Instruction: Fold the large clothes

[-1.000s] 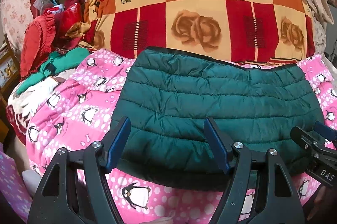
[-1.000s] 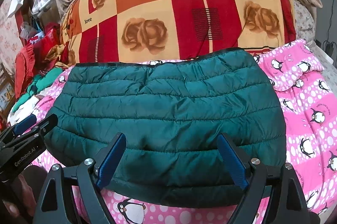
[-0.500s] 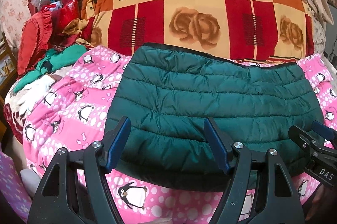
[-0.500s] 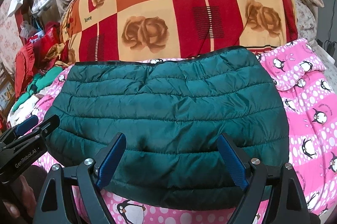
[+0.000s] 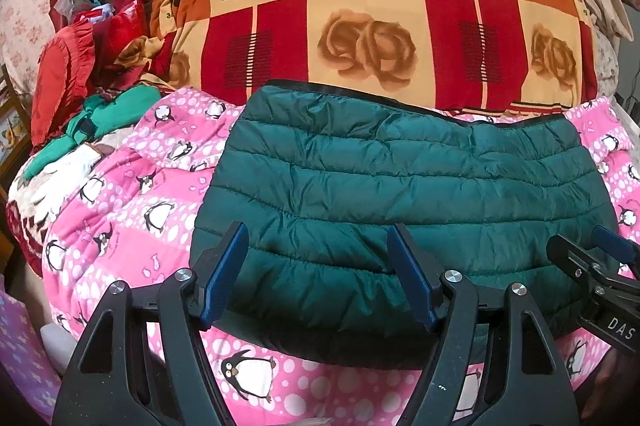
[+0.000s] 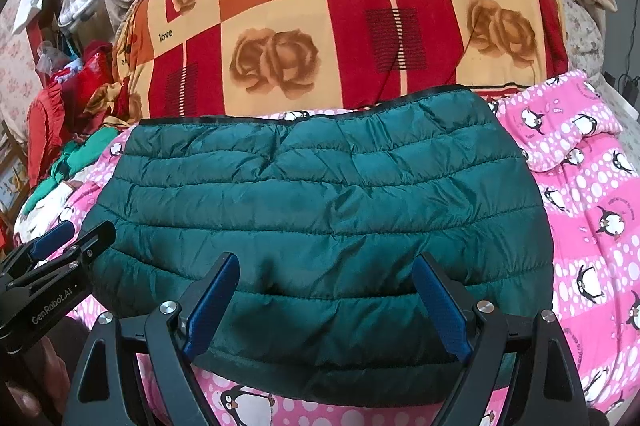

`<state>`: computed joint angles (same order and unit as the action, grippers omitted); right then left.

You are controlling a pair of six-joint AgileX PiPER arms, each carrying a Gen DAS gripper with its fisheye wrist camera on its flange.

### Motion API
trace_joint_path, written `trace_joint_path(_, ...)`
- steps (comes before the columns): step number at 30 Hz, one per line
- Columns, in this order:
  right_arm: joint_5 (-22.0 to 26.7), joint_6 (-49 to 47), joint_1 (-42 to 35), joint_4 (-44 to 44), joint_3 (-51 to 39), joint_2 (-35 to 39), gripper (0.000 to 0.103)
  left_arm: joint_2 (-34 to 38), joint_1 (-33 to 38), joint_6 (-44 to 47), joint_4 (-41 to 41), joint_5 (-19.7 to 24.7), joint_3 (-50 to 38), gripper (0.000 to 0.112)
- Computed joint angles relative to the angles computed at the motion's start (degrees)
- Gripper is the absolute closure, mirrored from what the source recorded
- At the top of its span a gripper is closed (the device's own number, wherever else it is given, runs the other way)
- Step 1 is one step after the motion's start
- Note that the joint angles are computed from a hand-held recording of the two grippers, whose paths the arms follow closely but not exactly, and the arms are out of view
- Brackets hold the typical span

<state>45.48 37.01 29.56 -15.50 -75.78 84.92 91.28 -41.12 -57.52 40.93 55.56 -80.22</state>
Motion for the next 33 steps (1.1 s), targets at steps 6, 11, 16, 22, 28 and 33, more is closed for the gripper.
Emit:
trace_joint_path(6,-0.2,-1.1,-0.9,1.1,-0.2,0.4,0.016,1.0,0.2,0.7,-0.6,0.0,-0.7,0.040)
trace_joint_path(11,-0.4,-2.0,-1.7,1.9,-0.2,0.7,0.016,1.7,0.3,1.0,-0.9,-0.1,-1.1,0.040)
trace_joint_path(16,-0.7,-3.1,-2.5,3.1,-0.3,1.0,0.016,2.2,0.1,1.1,-1.0,-0.1,-1.6,0.040)
trace_joint_path(22,-0.8,-3.3,-2.5,3.1,-0.6,1.4,0.016,2.7,0.5,1.7,-1.6,-0.4,-2.0,0.040)
trace_joint_path(28,-0.6,-3.5,-2.4,3.1,-1.3,2.0,0.016,2.9,0.7,1.9,-1.9,-0.5,-2.1,0.040)
trace_joint_path(33,-0.6,-3.6,-2.4,3.2,-1.7,2.4,0.016,3.1,1.0,2.2,-2.3,-0.6,-2.3,0.040)
